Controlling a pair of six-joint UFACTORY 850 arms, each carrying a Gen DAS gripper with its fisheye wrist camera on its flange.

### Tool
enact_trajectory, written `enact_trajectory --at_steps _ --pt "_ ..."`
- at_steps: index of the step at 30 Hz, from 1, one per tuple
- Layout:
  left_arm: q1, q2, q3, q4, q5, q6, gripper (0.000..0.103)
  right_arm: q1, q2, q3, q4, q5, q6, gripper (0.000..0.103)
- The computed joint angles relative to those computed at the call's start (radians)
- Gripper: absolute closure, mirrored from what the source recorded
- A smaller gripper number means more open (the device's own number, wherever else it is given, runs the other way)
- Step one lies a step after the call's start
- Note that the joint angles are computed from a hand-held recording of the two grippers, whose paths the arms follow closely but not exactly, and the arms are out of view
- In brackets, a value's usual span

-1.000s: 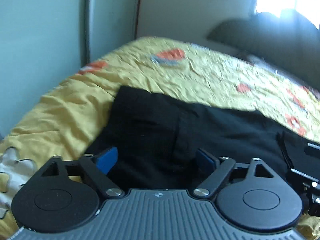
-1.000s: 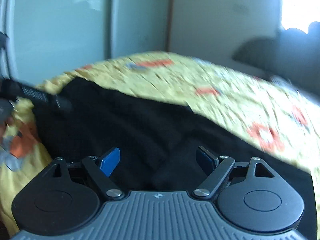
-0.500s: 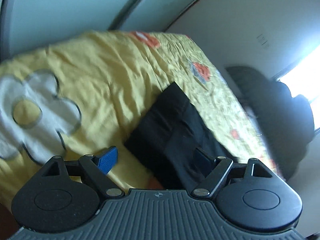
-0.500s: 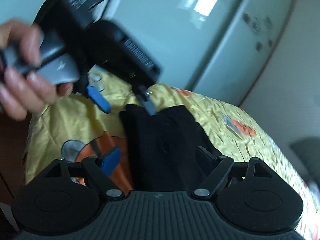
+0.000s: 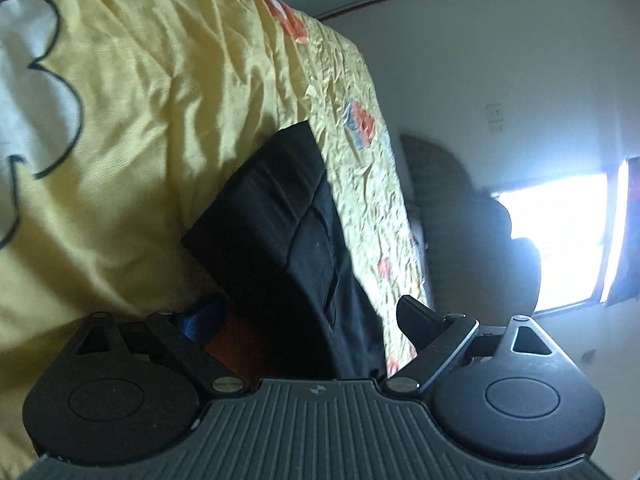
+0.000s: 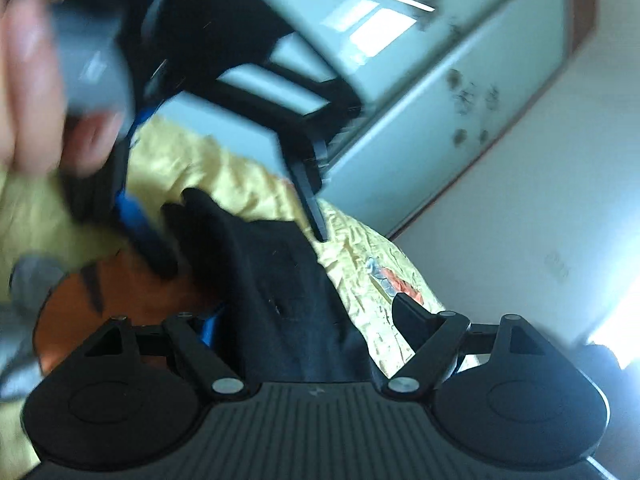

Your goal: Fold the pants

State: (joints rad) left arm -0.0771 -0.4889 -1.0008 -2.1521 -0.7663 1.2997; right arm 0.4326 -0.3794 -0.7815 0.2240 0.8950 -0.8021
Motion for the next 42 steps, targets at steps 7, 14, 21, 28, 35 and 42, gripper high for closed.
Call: enact_trajectory --at_steps 7,14,21,28,35,42 --pt "-0.020 -0.050 -0.061 -0.045 -0.017 0.031 0.006 -0.024 0.017 -0.027 -0.096 -0.187 0.164 0.020" --pt "-0.027 -0.066 -0.074 -0.113 -0.028 0.095 0.007 0.021 -0.036 -0.030 -0.010 -0.113 -0.076 0.056" --pt "-0.046 -0.067 -0.096 -0.145 0.047 0.173 0.015 -0.023 -0.032 -0.048 -0.168 -0.150 0.178 0.089" --pt "-0.053 -0.108 -0.152 -0.091 0.134 0.115 0.068 -0.164 0.007 -0.125 -0.797 -0.316 0.911 0.088" --pt "-0.073 -0.095 -0.138 -0.176 0.181 0.238 0.074 -0.237 -0.032 -0.228 -0.915 -0.347 1.294 0.088" --pt "-0.155 -0.029 -0.114 -0.499 0.346 0.708 0.081 -0.193 -0.095 -0.250 -0.712 -0.442 1.143 0.088"
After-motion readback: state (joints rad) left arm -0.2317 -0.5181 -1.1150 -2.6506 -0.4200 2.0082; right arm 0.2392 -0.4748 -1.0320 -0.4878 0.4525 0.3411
